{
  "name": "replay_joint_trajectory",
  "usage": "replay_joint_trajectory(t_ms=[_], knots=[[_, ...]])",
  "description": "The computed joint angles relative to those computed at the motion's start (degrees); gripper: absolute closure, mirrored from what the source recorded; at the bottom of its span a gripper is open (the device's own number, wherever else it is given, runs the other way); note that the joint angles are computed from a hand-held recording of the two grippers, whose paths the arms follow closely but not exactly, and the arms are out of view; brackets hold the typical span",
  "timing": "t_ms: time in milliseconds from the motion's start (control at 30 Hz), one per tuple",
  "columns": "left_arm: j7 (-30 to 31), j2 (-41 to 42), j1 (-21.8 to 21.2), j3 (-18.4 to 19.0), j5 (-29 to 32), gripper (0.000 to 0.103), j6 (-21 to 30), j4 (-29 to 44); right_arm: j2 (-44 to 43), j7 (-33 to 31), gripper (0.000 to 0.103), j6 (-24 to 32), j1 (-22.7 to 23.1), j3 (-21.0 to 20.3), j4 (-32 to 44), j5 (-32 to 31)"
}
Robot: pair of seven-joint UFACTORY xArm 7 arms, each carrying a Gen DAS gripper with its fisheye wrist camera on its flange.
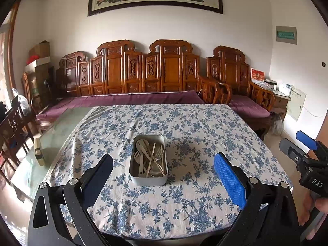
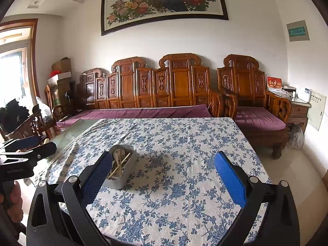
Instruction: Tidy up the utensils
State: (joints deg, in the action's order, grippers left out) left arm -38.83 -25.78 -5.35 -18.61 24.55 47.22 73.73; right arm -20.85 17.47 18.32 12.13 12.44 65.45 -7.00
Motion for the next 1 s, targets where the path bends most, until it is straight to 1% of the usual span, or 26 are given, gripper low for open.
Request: replay_joint_trajectory(t_ms=[1000], knots=[[0.2, 0.6, -0.7, 0.1, -0.5, 0.008, 0.3, 1.2, 0.0, 0.1, 0.003, 0.0, 0.2, 0.0, -0.1, -0.1]])
